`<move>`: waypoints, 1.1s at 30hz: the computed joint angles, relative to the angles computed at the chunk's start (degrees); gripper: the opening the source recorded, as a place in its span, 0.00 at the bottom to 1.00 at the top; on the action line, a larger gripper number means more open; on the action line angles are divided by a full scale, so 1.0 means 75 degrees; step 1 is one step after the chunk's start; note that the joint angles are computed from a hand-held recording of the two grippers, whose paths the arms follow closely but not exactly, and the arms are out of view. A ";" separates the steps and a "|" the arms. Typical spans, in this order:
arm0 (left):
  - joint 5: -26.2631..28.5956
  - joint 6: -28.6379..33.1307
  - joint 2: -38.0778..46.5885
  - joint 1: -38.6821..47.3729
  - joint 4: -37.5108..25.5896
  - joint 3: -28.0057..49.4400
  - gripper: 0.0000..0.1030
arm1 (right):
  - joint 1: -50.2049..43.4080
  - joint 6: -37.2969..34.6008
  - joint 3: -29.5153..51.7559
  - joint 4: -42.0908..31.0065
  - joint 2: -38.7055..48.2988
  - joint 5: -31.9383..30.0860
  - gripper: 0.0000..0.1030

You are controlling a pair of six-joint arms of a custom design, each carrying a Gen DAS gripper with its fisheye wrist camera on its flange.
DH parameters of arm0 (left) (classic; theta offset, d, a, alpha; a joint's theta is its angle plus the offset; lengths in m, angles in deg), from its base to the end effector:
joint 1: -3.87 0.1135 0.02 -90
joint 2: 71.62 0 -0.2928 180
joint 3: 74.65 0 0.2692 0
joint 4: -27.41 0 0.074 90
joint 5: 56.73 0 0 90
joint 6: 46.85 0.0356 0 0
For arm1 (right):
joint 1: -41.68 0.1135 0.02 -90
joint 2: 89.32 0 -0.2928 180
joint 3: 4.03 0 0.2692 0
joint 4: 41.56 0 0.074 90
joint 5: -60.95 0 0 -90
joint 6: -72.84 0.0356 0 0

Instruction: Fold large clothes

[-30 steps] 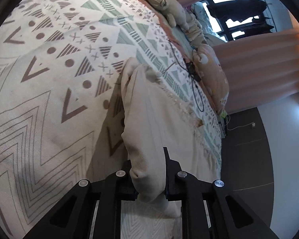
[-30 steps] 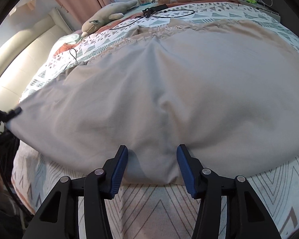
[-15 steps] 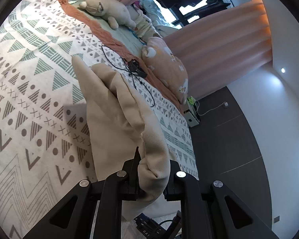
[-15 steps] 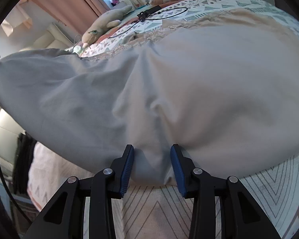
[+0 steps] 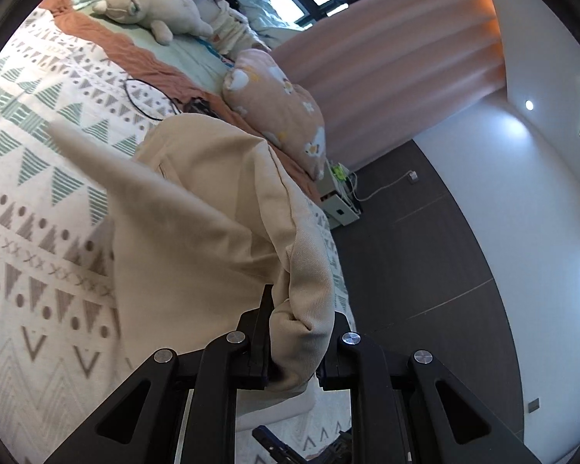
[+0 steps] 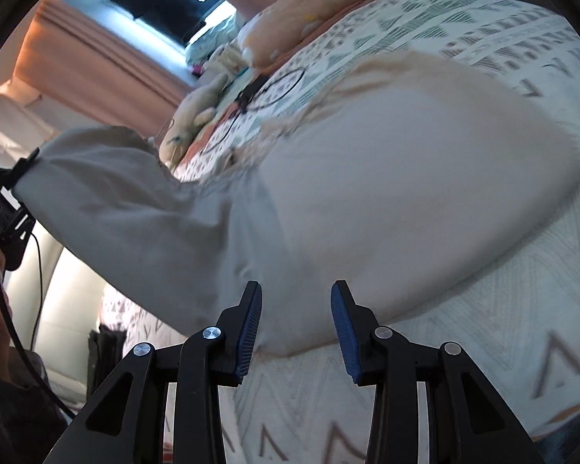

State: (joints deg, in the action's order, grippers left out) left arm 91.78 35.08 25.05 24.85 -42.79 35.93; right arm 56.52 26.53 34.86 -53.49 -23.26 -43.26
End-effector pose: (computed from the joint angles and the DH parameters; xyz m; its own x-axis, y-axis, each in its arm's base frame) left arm 0.3533 0.1030 0.3920 -0.8048 -0.3871 -0.4499 0.1433 0.6088 -0.7802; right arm 0.2152 0.0660 0.1898 -0.7395 0.4968 -0.4542 0.1084 0.7539 0.6480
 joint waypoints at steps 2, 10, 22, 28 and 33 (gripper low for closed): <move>-0.0206 -0.0402 -0.0062 -0.0457 0.0302 -0.0012 0.16 | -0.0714 -0.0287 -0.0174 -0.0474 -0.0582 -0.0286 0.38; -0.1016 -0.1560 0.0284 -0.2190 0.1186 0.0150 0.16 | -0.4233 -0.2074 -0.0611 -0.2194 -0.1811 -0.1990 0.38; -0.2172 -0.2329 0.0936 -0.4768 0.2090 -0.0247 0.16 | -0.7768 -0.4590 -0.0374 -0.3239 -0.0802 -0.3639 0.38; -0.2517 -0.2301 0.1156 -0.5531 0.2323 -0.0649 0.16 | -0.8047 -0.4780 -0.0380 -0.3227 -0.0566 -0.3748 0.38; -0.2592 -0.1865 0.1347 -0.5941 0.1880 -0.0799 0.50 | -0.8112 -0.4966 -0.0365 -0.3460 -0.0589 -0.3840 0.39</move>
State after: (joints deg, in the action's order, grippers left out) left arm 72.34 21.10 35.15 -19.71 -28.70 29.94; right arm -4.31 -10.71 32.12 -79.44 -27.68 -72.06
